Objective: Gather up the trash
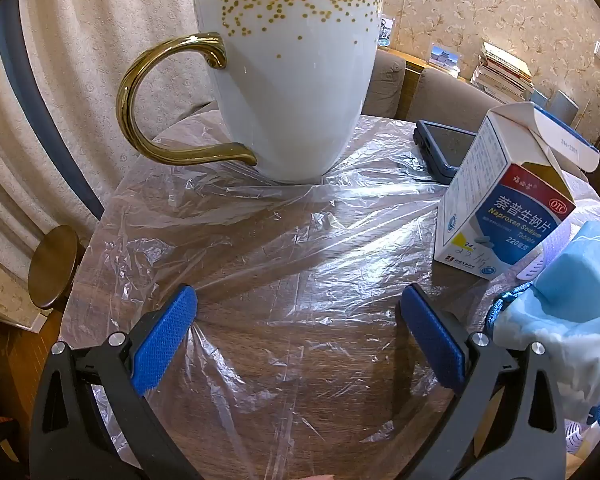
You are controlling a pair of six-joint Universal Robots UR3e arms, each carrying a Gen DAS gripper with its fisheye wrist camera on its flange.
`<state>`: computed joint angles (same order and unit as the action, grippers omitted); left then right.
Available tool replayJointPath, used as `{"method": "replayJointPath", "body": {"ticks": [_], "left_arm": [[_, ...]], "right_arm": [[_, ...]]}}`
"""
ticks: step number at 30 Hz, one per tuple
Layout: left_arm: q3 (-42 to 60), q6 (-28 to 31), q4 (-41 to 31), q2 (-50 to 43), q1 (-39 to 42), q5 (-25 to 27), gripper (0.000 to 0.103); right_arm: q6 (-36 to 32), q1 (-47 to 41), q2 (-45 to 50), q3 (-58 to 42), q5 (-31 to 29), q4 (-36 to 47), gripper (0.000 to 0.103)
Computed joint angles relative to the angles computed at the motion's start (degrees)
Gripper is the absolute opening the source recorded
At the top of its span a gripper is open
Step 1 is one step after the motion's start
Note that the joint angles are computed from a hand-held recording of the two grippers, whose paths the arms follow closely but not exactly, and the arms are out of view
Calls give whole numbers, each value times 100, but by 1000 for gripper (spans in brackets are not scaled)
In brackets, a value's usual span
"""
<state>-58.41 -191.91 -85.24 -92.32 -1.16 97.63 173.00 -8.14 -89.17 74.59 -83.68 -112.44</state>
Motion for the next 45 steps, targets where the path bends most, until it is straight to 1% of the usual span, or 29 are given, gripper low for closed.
{"method": "replayJointPath", "body": {"ticks": [16, 27, 30, 33, 40, 45], "left_arm": [[30, 0, -28, -17, -4, 9, 102], [74, -37, -30, -50, -44, 39, 102], [79, -33, -16, -68, -13, 41, 102], [136, -179, -44, -118, -82, 140, 102], [210, -221, -99, -153, -91, 167, 102], [206, -198, -102, -145, -49, 133, 102]], "right_arm": [[-1, -1, 3, -13, 0, 21, 99], [43, 63, -7, 136, -49, -140, 99], [106, 112, 16, 190, -76, -225, 99], [142, 159, 35, 234, -108, -293, 99], [195, 181, 5, 492, -150, -529, 99], [288, 323, 99, 501, -242, -648, 99]]}}
